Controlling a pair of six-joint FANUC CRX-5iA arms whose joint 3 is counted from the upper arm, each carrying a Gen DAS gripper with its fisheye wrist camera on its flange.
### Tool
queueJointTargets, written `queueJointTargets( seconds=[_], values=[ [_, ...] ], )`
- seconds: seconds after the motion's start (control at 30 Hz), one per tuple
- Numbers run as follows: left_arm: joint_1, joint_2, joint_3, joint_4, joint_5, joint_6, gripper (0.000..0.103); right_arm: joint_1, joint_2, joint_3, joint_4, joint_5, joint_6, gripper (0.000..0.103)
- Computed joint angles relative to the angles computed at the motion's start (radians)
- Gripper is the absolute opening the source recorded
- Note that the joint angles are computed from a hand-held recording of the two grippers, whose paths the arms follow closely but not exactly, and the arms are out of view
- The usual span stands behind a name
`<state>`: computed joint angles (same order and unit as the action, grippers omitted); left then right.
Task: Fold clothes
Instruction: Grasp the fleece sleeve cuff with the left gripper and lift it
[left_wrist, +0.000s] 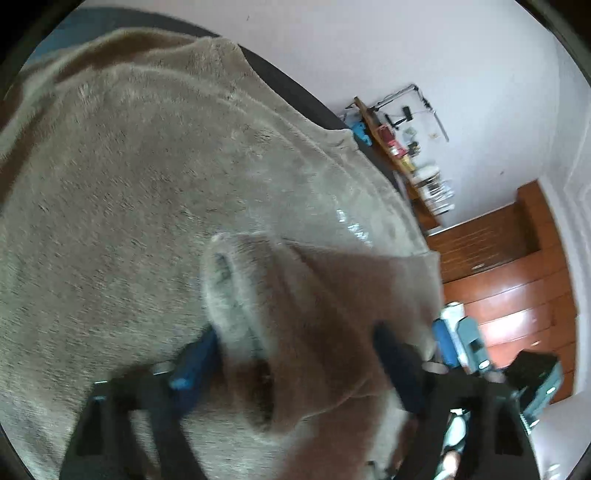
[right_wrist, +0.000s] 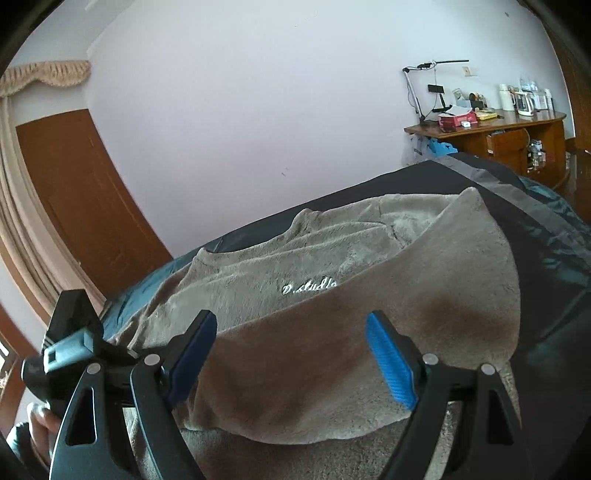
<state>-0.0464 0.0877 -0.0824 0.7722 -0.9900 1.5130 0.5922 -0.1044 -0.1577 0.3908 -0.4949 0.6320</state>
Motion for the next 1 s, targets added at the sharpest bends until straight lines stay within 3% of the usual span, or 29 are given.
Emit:
queueJointTargets(
  seconds=[0.07,0.23,0.37,0.7,1.0],
  values=[
    [0.007,-0.002,0.003,-0.029,-0.005,0.03,0.034,-0.002,0.003,0.01,-0.025,-0.007,0.017,0.086],
    [0.01,-0.007,0.004,-0.054,-0.006,0.059,0.017,0.005,-0.005,-0.02,0.051,0.015,-0.037,0.086],
    [-0.008,-0.011,0.057,-0.087,0.0,0.077,0.015,0.005,-0.02,-0.062,0.156,0.046,-0.127,0.086],
    [0.017,0.003,0.312,-0.22,0.003,0.14,0.015,-0.011,-0.037,-0.094,0.213,0.076,-0.21,0.086],
    [0.133,-0.102,0.191,-0.378,0.08,0.318,0.015,-0.016,-0.038,-0.096,0.226,0.056,-0.24,0.086]
  ],
)
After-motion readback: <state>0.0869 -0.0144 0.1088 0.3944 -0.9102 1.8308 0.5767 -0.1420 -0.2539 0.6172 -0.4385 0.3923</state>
